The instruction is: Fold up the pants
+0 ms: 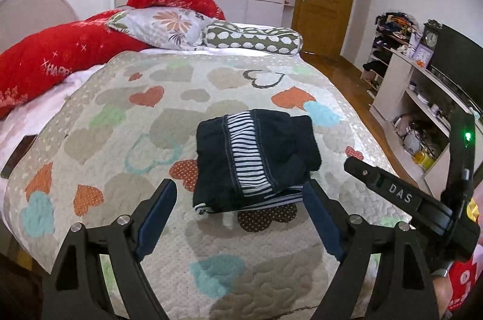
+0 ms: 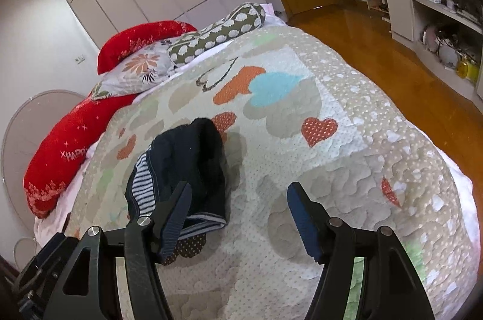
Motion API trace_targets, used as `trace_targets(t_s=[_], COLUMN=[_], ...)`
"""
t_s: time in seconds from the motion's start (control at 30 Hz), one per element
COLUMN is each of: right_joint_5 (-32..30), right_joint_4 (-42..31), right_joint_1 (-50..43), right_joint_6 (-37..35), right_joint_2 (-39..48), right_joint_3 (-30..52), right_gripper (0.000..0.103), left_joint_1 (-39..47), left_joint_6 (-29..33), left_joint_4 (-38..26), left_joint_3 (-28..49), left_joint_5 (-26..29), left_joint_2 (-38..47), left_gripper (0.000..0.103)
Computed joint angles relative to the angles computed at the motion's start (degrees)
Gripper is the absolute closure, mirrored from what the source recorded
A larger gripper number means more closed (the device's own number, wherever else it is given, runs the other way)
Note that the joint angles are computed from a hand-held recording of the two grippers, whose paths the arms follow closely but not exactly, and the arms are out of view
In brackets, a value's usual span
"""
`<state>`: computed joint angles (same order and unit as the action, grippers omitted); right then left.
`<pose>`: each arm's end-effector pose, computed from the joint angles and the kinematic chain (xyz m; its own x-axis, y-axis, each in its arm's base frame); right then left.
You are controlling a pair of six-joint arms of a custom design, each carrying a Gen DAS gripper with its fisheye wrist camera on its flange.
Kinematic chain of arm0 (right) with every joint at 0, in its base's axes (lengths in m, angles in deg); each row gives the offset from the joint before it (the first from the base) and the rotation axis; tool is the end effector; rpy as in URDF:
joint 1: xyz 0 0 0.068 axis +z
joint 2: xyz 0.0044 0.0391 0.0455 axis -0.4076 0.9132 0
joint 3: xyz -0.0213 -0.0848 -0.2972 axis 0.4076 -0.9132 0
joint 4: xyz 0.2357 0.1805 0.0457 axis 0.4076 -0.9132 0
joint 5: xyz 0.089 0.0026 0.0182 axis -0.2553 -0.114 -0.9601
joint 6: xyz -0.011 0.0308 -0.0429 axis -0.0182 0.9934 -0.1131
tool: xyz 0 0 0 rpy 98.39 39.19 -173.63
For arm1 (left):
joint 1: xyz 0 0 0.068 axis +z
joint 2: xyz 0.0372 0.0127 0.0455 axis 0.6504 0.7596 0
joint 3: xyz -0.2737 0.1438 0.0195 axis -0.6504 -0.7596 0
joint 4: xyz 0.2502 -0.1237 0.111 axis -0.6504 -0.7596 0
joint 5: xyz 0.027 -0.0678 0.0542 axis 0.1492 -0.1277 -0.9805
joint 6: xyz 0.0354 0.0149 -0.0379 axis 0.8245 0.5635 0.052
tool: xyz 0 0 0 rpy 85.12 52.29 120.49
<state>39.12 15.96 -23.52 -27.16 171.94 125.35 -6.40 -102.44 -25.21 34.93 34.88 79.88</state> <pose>0.3355 0.0193 0.1598 -0.7686 0.1235 -0.6277 -0.2085 0.8793 0.4283 0.2271 -0.2100 0.2143 -0.6157 -0.2508 -0.7471 -0.2738 0.9570 -0.0956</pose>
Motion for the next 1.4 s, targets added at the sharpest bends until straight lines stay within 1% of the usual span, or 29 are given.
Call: trace_targets(t_s=[0.2,0.33,0.4,0.43,0.5,0.63,0.87,1.1,1.4], right_joint_5=[1.58,2.75,4.46,4.63,4.51,7.65,11.82,13.35,13.03], right_joint_4=[-0.68,-0.69,-0.77,-1.24,-1.70,-0.72,-2.20,-2.69,-2.44], right_joint_1=[0.92,1.25,2.22,2.55,3.19,5.69,9.19,11.50,10.59], right_joint_6=[-0.65,-0.90,-1.16,-1.11,-0.90,-2.29,-2.85,-3.35,-3.25], right_joint_2=[-0.09,0.03,0.38,0.62,0.38,-2.63,-3.14,-2.42,-3.34], right_joint_3=[-0.17,-0.34,-0.28,-0.06,-0.18,-2.22,-2.41,-2.30,-3.10], right_gripper=[0.033,0.033,0.033,0.033,0.033,0.032,0.031,0.031,0.031], left_joint_1=[2.49,5.88,7.04,6.98,6.21,5.05,7.24,9.05,8.09], left_joint_6=[-4.43,-5.87,-5.32,-5.35,-5.61,-5.23,-3.07,-3.02,-2.69], left_joint_4=[-1.92,-1.11,-0.27,-0.27,-1.37,-2.71,-0.31,-0.23,-1.10], left_joint_3=[-1.84,-3.71,-4.58,-4.82,-4.85,-4.87,-7.55,-7.88,-6.10], left_joint_5=[-0.31,3.32,5.94,5.98,4.39,1.63,4.63,7.40,6.93], left_joint_2=[-2.38,-2.35,-2.46,-2.65,-2.97,-4.30,-6.63,-5.58,-3.41], left_gripper=[0.019,0.019,0.019,0.019,0.019,0.019,0.019,0.019,0.019])
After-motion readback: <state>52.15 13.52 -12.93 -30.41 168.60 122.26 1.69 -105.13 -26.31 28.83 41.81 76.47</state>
